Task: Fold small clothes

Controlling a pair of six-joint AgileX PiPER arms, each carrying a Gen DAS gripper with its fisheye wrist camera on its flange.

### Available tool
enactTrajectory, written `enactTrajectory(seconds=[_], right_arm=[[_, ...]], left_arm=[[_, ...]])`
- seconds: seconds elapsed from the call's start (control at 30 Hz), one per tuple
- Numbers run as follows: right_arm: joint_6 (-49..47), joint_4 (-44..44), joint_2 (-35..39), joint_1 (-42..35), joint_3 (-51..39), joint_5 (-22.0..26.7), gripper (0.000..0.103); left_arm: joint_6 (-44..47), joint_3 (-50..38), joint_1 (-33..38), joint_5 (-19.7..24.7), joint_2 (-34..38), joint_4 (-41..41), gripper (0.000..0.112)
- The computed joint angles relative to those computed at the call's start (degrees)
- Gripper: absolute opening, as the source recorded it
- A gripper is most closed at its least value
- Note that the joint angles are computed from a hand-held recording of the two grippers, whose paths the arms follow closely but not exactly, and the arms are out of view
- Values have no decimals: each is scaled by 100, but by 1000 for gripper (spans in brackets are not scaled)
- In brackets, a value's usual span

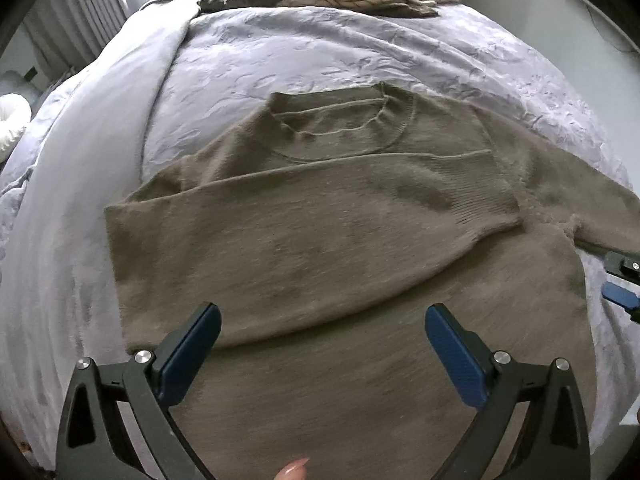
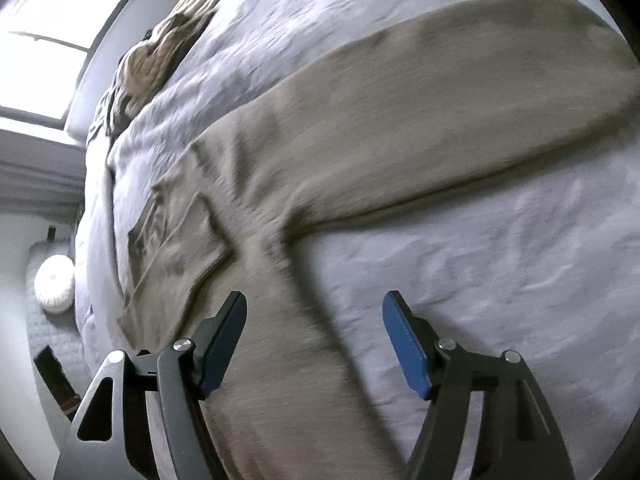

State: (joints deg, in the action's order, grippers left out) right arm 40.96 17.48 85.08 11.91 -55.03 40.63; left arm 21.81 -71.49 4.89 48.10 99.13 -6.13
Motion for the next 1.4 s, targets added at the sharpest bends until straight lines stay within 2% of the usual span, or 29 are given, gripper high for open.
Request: enactTrajectory(seconds=[0.2,0.33,0.47,0.63,0.77,1.03,1.07,1.1,1.13,1.2,1.4], right_arm=[[-66,-92,-650,-794,535,57,74],[-163,-136,-1005,-1521,761,66,74],[-605,302,-1263,-2481,1054,-65,74],[-1594,1446,-1337,-3719,1343,-397,74],[-2561,2562,-1087,-4321,1354,-595,74],[-3888,4225,-653,-4686,1347,-817,73],[-4052,4448,-632,-4717,1394,-825,69],[-4261,4651,-628,-4824,1453,-748,55],[-4456,4876,-575,-4872,1486,-680,45],[-4869,5237,-506,-5034,1571,-446,6],[-5632,5928,-391,-4705,1385,-219,6]], left_arm=[[-447,-81,-535,337,223,158,102],[-441,-17,-841,354,195,74,102],[-489,20,-1233,307,156,148,102],[-673,-48,-1654,312,154,176,102],[-901,-205,-1876,407,246,158,102],[-1567,-591,-2069,634,498,324,102],[-1537,-615,-2038,673,509,260,102],[-1498,-641,-2009,711,525,195,102],[-1498,-633,-2004,733,513,181,102],[-1536,-636,-2010,743,514,244,102],[-1577,-716,-1885,719,615,256,102]])
